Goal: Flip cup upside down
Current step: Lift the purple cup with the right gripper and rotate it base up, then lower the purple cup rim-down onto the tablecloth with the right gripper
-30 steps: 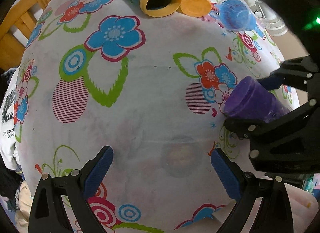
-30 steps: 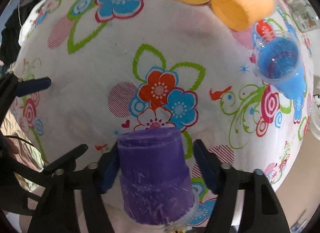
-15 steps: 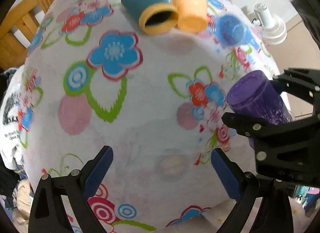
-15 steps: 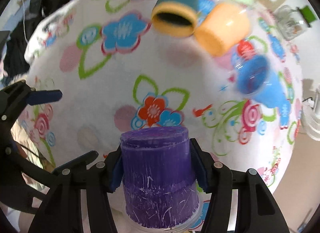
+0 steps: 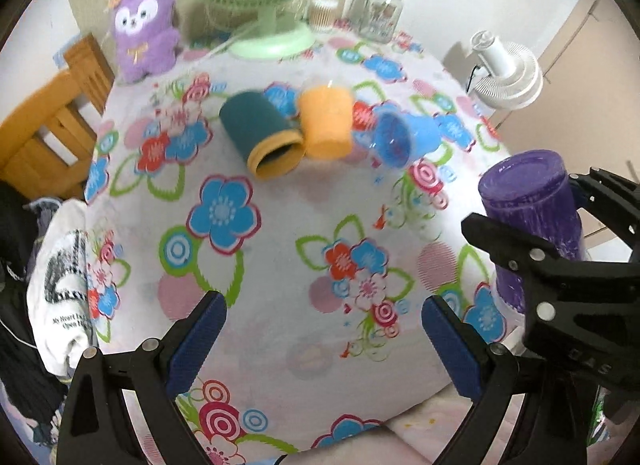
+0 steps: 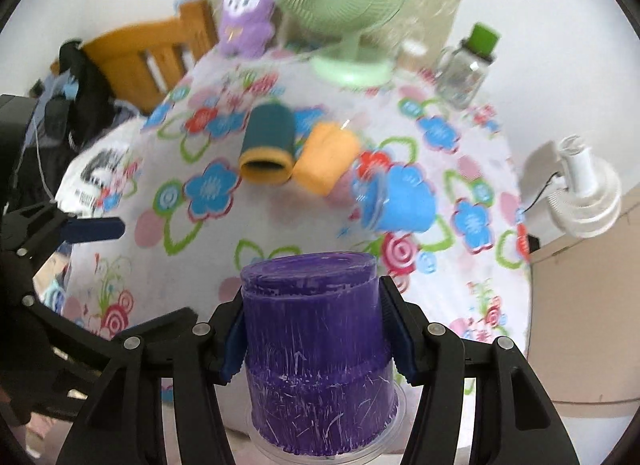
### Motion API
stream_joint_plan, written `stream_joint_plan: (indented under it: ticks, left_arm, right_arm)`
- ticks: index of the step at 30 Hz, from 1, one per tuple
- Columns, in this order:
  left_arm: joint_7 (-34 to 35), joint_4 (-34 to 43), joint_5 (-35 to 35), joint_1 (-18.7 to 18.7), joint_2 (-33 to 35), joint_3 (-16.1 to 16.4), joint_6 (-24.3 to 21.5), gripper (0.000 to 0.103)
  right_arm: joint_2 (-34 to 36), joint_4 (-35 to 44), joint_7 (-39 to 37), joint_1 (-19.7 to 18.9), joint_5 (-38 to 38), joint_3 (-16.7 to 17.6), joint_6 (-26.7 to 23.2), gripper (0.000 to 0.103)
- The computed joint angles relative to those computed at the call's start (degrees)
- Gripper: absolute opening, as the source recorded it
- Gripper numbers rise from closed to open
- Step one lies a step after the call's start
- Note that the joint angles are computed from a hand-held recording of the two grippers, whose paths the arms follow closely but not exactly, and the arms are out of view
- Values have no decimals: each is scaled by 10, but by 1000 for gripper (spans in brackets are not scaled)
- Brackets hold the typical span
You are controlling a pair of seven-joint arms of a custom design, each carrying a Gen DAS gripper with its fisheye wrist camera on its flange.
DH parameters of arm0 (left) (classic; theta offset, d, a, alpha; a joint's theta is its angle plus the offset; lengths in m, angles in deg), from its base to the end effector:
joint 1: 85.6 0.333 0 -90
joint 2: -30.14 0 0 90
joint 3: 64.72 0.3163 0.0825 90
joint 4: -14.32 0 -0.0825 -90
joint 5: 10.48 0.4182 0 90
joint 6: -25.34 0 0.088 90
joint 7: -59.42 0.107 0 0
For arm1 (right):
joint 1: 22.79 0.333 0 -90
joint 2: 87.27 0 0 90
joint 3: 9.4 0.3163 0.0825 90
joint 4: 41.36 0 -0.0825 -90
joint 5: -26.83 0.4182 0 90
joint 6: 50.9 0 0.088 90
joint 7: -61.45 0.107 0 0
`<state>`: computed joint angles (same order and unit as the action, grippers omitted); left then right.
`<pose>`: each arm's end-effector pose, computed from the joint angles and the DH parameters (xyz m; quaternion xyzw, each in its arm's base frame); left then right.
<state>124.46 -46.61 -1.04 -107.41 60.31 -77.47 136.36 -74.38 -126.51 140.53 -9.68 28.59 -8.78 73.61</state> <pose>0.6646 -0.3840 0.5753 -0.6417 0.7455 -0.1640 0.0746 0.6829 0.1672 0.5896 -0.8160 0.5305 -0.1467 0.1764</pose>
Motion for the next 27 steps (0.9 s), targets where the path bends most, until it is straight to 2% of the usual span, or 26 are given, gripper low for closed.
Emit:
stream_joint_plan:
  ticks: [4,11,14,18,23,27]
  left_arm:
    - [-12,34,21,-18,13,6,-10,99]
    - [-38,39,43,-34,12,13,3,99]
    - [-59,22,51,-36,2,15,19,99]
    - [-82,-16,63,-33,-10,16,62,99]
    - [-112,-39,70,-29,-7,17,88,99]
    - [-135,-67,70,-22,-11,16,113,99]
  right_arm:
    - [-27,-38,4,-9,24,-1,56,62]
    - [-64,-100,-20,-23,70,2,149,62]
    - [-71,-117,-40,-27,95,4,181,62]
    - [-79,-148,-89,-32,148,9,240,62]
    - [-74,-180,-118,-28,164,12,317,62]
    - [-67,-201,-150,-29,215,20,379,62]
